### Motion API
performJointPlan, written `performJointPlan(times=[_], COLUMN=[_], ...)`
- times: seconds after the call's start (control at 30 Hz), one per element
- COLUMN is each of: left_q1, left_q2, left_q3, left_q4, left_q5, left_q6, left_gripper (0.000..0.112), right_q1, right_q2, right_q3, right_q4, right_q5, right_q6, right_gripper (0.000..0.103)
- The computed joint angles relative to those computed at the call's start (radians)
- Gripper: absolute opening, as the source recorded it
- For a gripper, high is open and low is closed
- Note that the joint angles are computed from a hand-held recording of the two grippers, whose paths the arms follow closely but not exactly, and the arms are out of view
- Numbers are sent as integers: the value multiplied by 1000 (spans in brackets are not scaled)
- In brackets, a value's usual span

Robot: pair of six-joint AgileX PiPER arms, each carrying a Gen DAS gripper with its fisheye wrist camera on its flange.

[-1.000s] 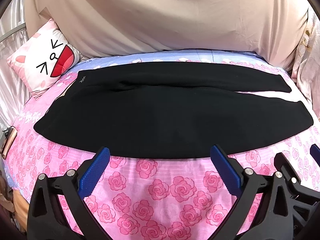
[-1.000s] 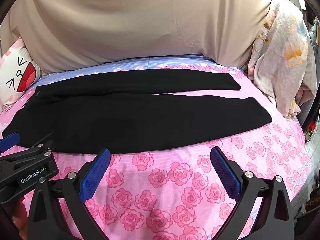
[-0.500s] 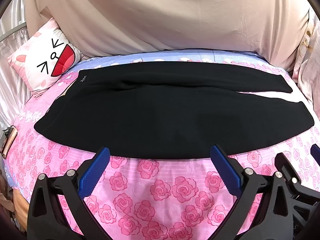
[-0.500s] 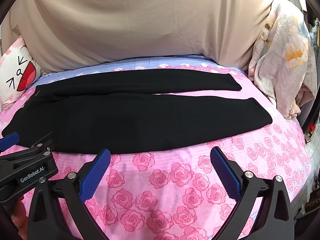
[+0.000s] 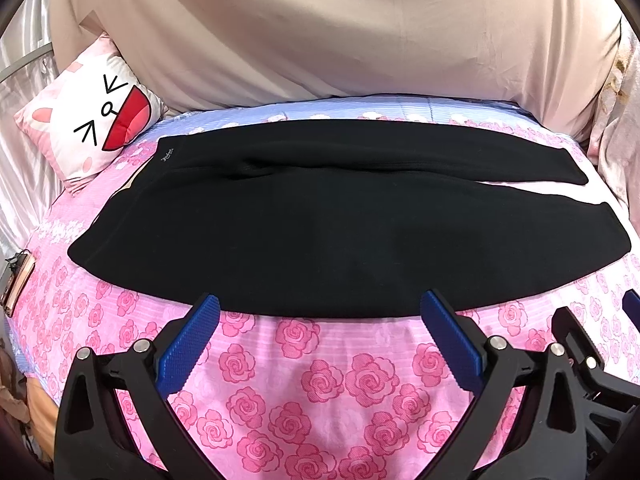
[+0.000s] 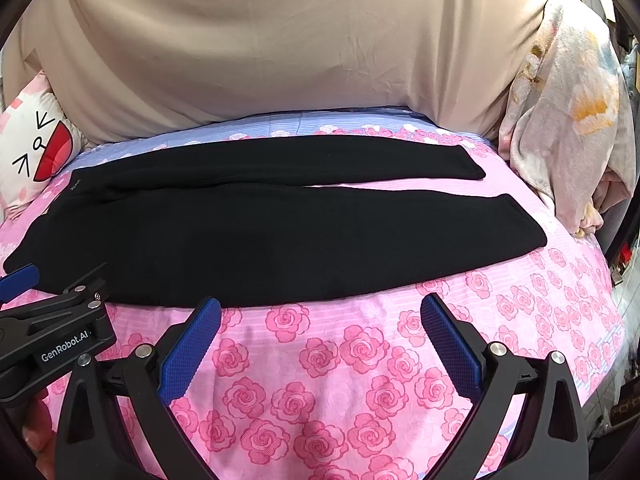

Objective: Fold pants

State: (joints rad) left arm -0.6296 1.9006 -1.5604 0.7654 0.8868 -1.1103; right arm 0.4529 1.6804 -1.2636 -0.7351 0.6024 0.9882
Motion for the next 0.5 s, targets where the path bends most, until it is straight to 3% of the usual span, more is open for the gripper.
performJointPlan(times=[0.5], left_q1=[9], left_q2=[14], left_q3=[-28], left_q4=[-19], left_q5=[6], left_q6=[28], left_gripper=[98], right_q1=[-2], right_q2=[10], right_q3=[-4], right_q4=[-5], right_q5=[-5], right_q6=[1], right_gripper=[98])
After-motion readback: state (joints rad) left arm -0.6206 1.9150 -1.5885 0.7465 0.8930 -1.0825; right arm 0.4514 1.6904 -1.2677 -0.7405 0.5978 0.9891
